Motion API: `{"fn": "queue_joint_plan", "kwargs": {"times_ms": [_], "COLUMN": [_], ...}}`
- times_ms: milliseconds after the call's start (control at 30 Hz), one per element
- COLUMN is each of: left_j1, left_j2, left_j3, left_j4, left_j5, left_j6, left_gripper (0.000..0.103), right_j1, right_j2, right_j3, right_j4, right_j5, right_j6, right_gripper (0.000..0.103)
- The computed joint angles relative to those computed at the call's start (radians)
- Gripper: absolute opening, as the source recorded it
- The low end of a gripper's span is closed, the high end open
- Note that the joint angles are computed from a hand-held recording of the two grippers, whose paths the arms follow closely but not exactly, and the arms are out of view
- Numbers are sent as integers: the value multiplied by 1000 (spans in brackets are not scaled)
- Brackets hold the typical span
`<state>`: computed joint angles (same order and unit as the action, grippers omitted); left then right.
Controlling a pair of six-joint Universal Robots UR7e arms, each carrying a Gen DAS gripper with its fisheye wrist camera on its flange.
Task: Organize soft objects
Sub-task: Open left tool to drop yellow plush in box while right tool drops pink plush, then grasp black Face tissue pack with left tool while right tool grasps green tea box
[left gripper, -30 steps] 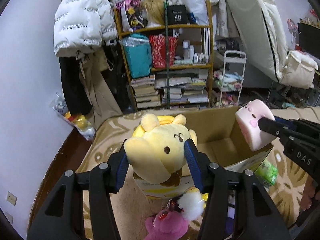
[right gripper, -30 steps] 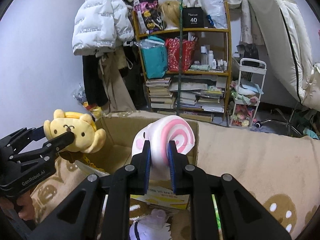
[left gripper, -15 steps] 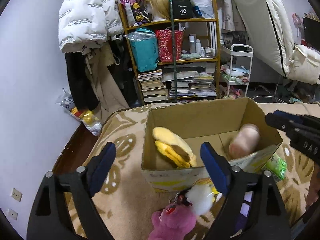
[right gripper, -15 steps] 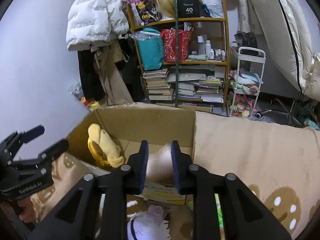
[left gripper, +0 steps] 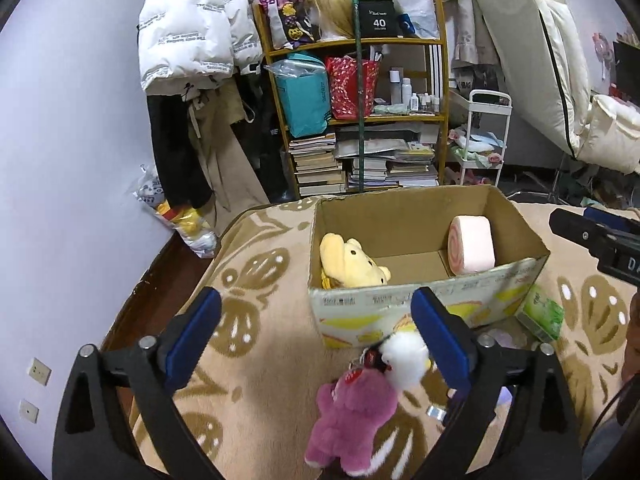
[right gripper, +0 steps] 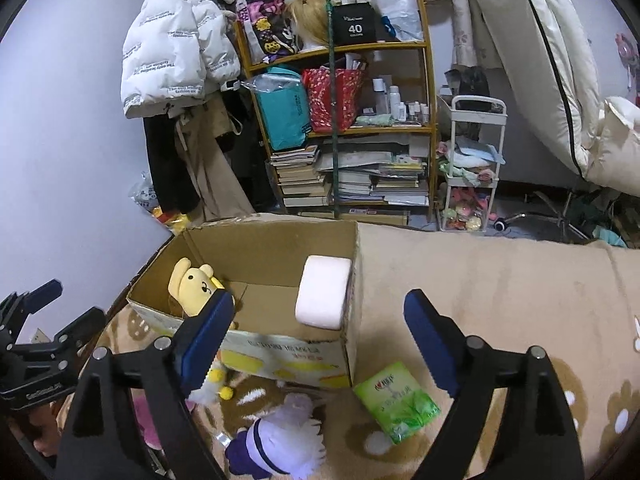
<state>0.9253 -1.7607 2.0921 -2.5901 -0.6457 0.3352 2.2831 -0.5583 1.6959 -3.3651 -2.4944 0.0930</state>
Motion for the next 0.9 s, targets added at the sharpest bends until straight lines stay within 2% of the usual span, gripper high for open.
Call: {"fn": "queue_joint_plan", "kwargs": {"times_ms": [133, 267, 400, 567, 733, 900], "left_j1": [-21, -49, -56, -73, -68, -43], "left_j2": [-45, -101, -138, -181, -199, -190], "left_j3": [7, 30, 33, 56, 25, 15], "left_j4": [76, 184, 320, 432, 670, 804], "left_j5": [12, 50, 55, 81, 43, 29], "left_j6": [-39, -100, -199, -264, -374, -455], "left_gripper": [96, 98, 100, 100, 100, 100], "right_j1": [3, 6, 0, -4, -17, -42], "right_j2": [-26, -63, -101, -119, -123, -127], "right_j3": [31, 65, 99, 116, 117, 122], "right_j4": [7, 67, 122, 177, 257, 312], "right_j5": [-5, -16, 3, -1, -10, 0], "right_j6": [40, 103, 165, 213, 274, 328], "right_gripper": [94, 100, 101, 101, 101, 101]}}
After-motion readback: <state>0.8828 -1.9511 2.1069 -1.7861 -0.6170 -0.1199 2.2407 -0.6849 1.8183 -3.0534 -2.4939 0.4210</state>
